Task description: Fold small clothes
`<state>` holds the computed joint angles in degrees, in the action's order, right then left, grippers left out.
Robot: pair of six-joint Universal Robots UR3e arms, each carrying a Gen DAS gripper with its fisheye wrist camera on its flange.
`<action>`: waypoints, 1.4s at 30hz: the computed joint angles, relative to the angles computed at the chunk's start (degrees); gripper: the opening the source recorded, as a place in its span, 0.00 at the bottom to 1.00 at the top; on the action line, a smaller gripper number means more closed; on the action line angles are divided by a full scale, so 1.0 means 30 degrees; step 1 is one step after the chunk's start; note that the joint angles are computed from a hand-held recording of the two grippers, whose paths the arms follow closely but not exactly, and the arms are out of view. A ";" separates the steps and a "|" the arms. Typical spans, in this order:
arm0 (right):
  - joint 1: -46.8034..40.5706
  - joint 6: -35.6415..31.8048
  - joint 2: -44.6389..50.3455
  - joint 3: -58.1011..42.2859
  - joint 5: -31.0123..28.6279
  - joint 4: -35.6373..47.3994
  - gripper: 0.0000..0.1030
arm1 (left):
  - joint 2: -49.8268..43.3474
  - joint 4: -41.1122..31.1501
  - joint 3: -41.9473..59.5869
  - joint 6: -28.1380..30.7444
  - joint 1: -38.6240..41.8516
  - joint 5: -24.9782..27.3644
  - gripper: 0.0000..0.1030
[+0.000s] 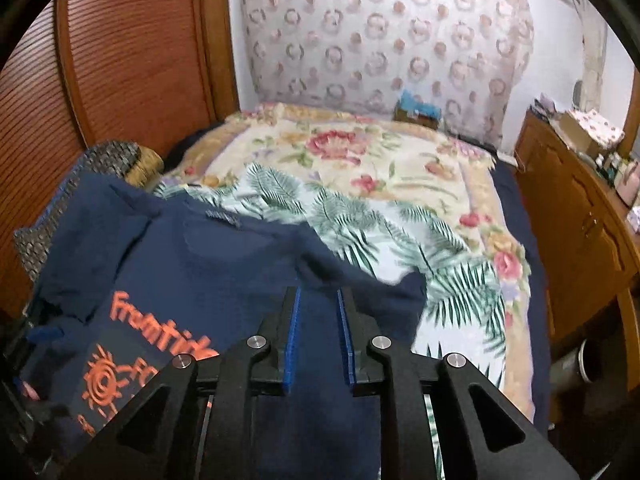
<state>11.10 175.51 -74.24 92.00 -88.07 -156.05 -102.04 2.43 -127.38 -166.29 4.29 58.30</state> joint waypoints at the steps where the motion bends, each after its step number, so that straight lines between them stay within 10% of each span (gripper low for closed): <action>1: -0.0388 -0.0206 0.0454 -0.0356 0.0330 -0.0210 0.18 | 0.0148 -0.0017 -0.0040 0.0041 0.0183 -0.0106 0.97; 15: -0.0851 0.0330 0.4598 -0.3664 -0.0227 0.1672 0.25 | 0.1231 -0.2357 0.2335 0.1524 0.3400 0.0423 0.96; 24: -0.0339 -0.0476 0.4647 -0.3394 0.0206 0.0165 0.64 | -0.1119 -0.5839 0.8165 0.2509 0.4331 0.1565 0.71; 34: -0.0199 -0.0283 0.5276 -0.3880 0.0120 -0.0045 0.67 | -0.5866 -1.1618 1.5453 0.1827 0.3994 0.2855 0.44; 42: -0.0246 -0.0380 0.4712 -0.2824 0.0185 -0.0517 0.67 | -0.6791 -1.1915 1.6892 0.1779 0.3279 0.4128 0.44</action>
